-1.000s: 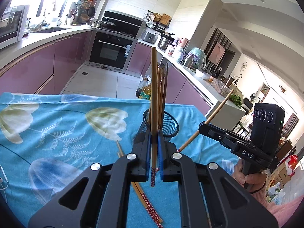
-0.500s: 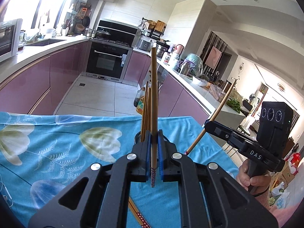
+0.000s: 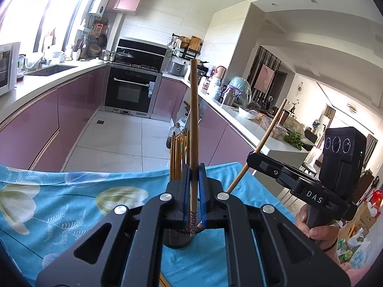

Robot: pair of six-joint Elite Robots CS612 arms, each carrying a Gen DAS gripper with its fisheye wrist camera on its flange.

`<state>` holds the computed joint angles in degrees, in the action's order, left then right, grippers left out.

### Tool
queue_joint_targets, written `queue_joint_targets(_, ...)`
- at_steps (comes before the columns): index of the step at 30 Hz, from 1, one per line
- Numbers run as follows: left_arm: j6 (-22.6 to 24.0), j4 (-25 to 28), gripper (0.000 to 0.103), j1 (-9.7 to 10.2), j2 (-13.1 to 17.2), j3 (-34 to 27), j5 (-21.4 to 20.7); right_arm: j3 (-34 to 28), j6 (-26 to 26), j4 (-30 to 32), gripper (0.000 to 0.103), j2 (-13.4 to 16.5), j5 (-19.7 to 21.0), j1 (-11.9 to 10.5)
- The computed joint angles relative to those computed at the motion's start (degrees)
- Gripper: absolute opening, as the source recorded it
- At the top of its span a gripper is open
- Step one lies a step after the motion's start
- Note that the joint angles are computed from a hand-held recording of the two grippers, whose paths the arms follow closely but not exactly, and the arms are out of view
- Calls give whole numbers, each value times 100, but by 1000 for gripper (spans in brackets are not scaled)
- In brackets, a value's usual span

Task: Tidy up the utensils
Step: 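Lower both upright chopsticks into the black mesh cup, then open both tools to release the chopsticks into the cup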

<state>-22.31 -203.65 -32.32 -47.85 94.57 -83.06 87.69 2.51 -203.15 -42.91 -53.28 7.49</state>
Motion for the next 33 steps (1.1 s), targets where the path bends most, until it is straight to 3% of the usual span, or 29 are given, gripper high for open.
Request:
queue_joint_targets(7,22,280,7,-13,80,-197,89,-154,15,241,6,107,-139,48)
queue_joint_targets(25,453,1883,7,-52,313,-679,221,-436,-602,1712,6,237,-480,161)
queue_joint_targets(33,449,2153,8,5,437,-867,188,-505,-548,1851,7,289,-530,186)
